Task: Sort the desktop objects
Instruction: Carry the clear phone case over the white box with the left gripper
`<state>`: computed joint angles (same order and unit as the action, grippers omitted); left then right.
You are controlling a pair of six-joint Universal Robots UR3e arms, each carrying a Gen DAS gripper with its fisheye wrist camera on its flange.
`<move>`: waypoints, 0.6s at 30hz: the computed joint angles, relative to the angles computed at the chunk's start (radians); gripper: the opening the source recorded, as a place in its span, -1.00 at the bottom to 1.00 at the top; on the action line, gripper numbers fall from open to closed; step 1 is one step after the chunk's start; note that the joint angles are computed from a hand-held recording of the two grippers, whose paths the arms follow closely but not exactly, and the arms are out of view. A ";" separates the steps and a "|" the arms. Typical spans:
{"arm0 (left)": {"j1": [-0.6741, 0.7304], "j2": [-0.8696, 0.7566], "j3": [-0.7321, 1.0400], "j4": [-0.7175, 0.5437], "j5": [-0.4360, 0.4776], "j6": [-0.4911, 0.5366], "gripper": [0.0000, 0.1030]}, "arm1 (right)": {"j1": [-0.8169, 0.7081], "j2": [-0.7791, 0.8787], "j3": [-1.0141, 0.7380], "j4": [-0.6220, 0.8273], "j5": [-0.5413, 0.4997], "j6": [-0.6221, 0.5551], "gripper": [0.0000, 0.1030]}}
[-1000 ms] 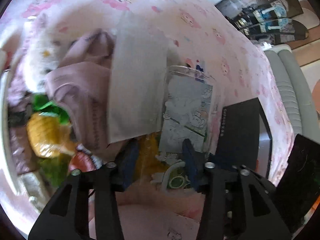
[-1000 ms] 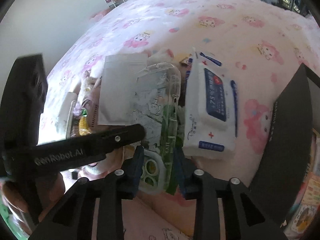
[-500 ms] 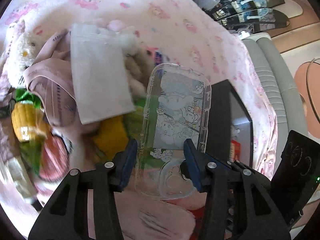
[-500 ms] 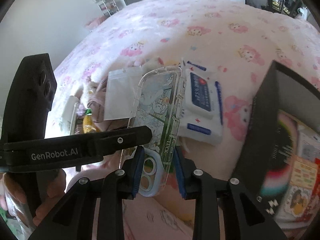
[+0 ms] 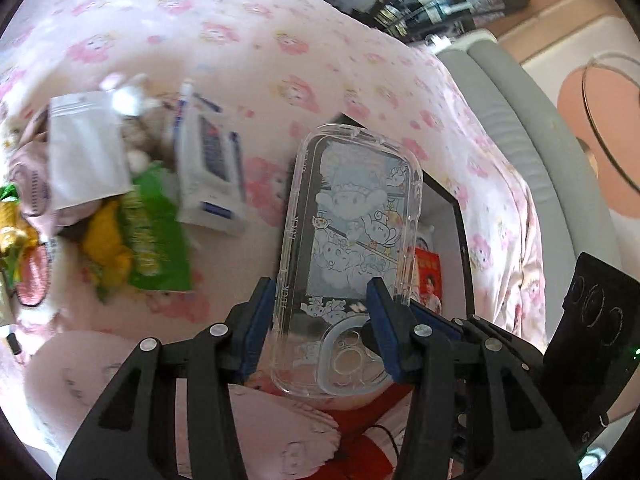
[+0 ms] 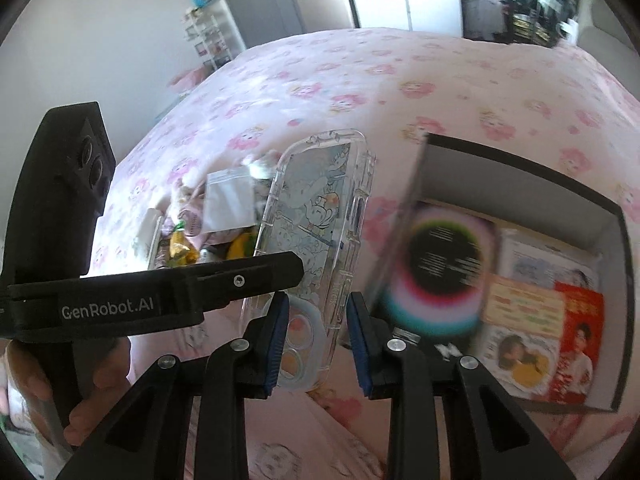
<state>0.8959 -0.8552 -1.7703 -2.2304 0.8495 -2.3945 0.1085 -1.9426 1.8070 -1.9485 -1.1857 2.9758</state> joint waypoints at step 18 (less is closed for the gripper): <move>-0.682 -0.224 -0.183 0.816 0.093 -0.691 -0.07 | -0.594 -0.291 0.130 0.488 0.231 -0.454 -0.49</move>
<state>0.2144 -1.0796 -1.9536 -1.4147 0.9430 -3.0856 -0.4860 -2.2336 1.9373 -1.4607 -0.9547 2.5222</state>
